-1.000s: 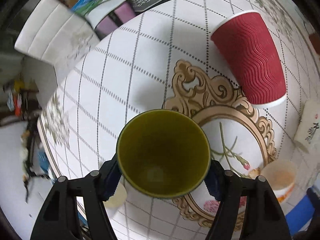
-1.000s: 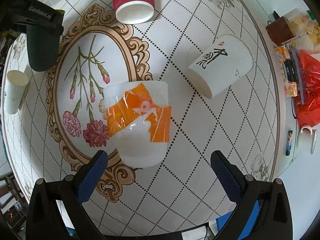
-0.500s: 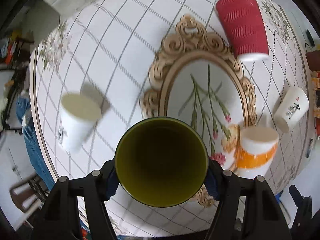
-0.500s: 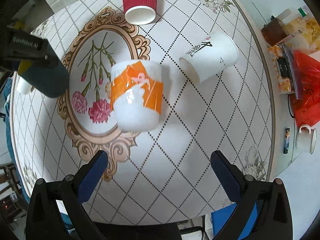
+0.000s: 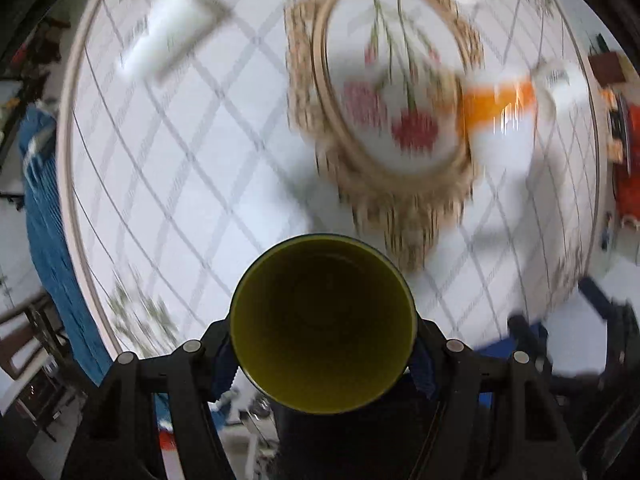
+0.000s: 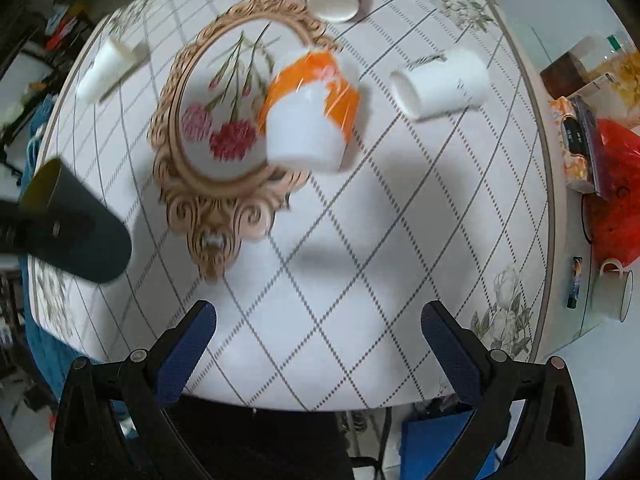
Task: Flip cup upside down
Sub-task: 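Lift the teal cup with the left gripper and turn it upright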
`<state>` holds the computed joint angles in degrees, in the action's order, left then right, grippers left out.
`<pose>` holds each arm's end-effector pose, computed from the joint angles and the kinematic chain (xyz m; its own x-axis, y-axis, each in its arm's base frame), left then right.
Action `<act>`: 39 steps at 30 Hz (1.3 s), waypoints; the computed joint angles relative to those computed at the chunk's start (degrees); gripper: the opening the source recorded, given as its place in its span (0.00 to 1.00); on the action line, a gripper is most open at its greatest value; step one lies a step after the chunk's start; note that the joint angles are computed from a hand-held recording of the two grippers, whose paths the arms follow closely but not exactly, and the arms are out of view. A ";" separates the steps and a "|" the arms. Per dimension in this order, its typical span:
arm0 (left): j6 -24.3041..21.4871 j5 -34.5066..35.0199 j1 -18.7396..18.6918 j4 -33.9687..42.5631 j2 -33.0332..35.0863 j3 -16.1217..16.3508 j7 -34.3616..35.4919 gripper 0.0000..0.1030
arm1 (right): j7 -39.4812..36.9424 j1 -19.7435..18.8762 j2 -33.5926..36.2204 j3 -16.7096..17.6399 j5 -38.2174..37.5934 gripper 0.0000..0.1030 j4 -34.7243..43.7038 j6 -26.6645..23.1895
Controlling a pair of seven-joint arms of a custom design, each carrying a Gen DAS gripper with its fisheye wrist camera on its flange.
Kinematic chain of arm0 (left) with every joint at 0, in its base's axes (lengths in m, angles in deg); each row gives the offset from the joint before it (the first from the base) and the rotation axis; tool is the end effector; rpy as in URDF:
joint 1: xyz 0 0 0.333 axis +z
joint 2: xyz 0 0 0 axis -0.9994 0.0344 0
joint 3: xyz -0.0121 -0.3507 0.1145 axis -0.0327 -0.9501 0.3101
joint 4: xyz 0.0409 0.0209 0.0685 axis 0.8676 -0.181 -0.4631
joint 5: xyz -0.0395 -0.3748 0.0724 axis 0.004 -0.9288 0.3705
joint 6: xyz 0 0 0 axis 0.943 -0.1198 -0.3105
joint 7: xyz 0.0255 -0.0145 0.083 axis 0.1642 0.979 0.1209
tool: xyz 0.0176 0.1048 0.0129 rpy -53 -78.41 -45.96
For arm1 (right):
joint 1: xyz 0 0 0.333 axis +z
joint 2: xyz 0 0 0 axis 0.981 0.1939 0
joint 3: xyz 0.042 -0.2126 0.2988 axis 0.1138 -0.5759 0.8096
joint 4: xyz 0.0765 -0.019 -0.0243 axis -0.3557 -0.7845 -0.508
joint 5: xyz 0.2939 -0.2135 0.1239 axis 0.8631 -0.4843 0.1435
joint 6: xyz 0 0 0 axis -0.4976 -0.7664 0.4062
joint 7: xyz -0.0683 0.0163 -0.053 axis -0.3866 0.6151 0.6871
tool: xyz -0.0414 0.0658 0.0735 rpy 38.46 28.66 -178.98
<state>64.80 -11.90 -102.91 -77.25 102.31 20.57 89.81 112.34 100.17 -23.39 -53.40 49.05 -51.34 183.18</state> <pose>0.6393 -0.2577 0.4222 -0.2244 -0.9730 0.0538 -0.9270 0.2302 0.2962 0.5400 0.2767 0.4275 -0.1031 -0.9939 0.0390 -0.9935 0.1010 -0.0527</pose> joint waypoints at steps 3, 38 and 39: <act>-0.30 -2.15 0.56 -5.44 -2.15 -0.48 -0.48 0.65 | -0.88 0.34 -0.23 0.48 0.14 1.00 -1.42 -0.26; 8.37 1.67 0.62 -1.52 5.85 1.41 1.06 0.65 | 7.97 2.17 11.68 -0.13 -0.82 1.00 10.43 -7.43; 8.28 1.68 0.90 -1.19 6.21 1.56 1.20 0.66 | 8.04 2.17 11.63 -0.13 -0.79 1.00 10.36 -7.39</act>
